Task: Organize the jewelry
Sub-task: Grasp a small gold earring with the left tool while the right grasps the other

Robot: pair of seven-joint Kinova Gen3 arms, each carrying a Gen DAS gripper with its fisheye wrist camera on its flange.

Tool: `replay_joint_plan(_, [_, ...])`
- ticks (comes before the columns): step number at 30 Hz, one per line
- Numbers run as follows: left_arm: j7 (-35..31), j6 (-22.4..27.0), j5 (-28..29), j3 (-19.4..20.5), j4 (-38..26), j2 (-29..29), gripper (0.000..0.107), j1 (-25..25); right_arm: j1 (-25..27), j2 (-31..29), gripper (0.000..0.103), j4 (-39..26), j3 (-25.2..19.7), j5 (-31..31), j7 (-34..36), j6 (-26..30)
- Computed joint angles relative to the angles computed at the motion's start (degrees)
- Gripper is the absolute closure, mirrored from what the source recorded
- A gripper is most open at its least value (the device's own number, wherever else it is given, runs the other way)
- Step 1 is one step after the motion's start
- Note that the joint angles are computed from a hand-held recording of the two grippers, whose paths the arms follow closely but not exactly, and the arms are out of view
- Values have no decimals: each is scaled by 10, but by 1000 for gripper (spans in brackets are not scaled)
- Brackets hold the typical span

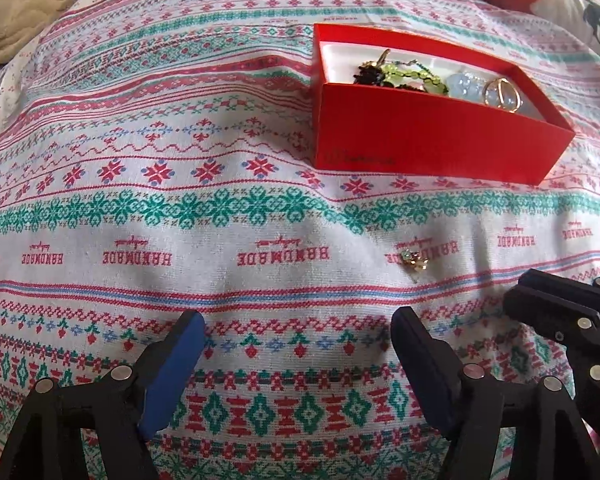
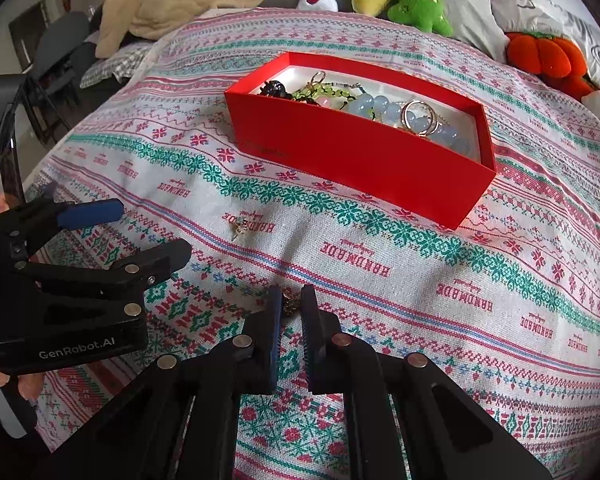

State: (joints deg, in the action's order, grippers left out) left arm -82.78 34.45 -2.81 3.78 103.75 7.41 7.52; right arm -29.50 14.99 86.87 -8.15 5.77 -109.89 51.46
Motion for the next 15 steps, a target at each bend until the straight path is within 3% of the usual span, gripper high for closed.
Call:
replay_joint_plan(5, [-71,-6,61,18,-7,1,51,-13,16,-15,94,9,8,-3,-4,-1])
replay_joint_plan(9, [-115,-1,97,26,-20,10,61,-14,30,-22,94,16,10,-6,-4,2])
replay_joint_plan(13, [-102,14,81,23,-38,29,75,8,44,-30,94,25,10,-13,6,3])
replay_joint_plan(15, [-82,11,63,18,-40,33,77,20,50,-32,93,29,10,-16,11,3])
